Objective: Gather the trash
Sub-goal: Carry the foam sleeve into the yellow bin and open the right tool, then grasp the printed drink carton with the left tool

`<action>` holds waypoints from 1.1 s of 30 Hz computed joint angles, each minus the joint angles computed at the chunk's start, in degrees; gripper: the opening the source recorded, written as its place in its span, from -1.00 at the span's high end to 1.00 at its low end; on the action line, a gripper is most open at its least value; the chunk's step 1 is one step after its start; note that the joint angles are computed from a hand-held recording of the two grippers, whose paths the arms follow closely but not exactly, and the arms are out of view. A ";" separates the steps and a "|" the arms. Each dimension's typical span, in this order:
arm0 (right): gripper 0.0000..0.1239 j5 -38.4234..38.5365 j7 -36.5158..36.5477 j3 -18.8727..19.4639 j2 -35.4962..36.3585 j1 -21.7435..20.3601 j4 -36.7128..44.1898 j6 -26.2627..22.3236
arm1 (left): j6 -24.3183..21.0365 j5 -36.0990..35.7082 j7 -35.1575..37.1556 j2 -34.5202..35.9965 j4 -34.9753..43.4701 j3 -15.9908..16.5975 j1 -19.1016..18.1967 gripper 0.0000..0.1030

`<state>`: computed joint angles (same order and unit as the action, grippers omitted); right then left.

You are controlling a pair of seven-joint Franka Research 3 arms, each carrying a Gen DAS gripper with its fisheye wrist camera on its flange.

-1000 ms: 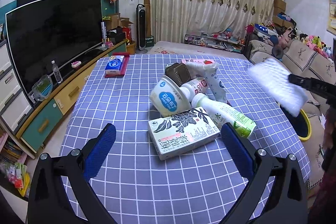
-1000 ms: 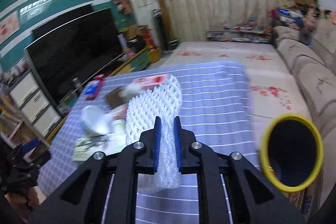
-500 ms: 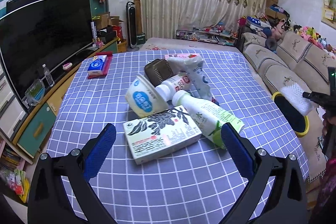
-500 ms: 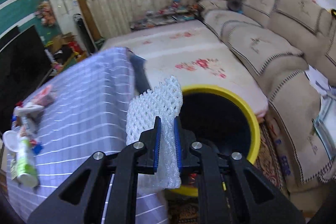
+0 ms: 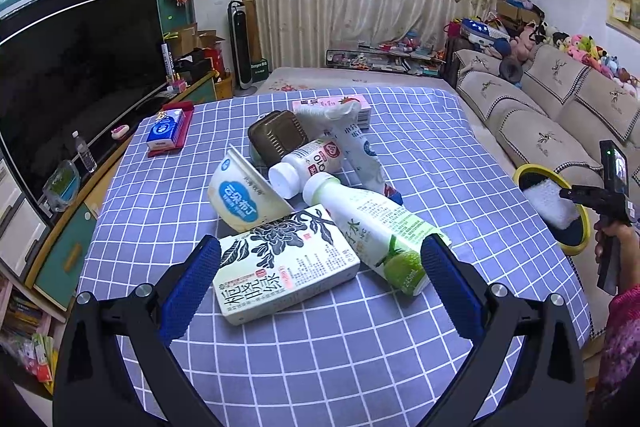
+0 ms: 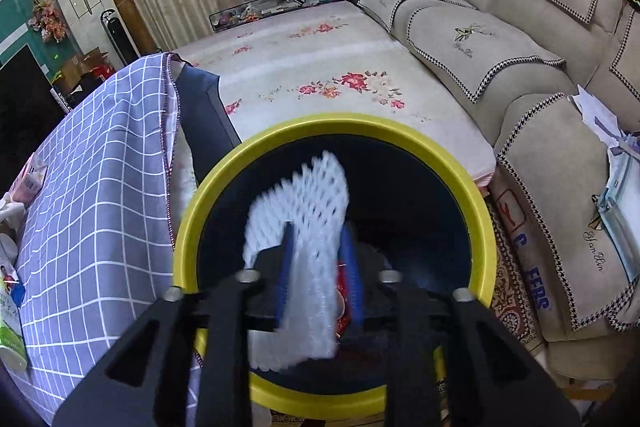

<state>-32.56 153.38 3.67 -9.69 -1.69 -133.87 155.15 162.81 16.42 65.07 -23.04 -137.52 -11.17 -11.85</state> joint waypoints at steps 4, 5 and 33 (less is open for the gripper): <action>0.37 0.11 0.14 -0.01 -0.14 0.00 0.05 0.46 | 0.35 -0.22 0.34 0.63 0.15 0.24 -0.30 -0.91; 0.36 0.13 0.12 0.09 -0.20 0.07 0.11 0.59 | 0.38 -0.24 0.38 0.74 0.16 0.26 -0.27 -0.91; 0.27 2.45 -2.90 1.27 1.03 3.40 3.16 -1.25 | -8.00 -49.40 67.31 11.84 8.99 37.28 -29.85 -0.91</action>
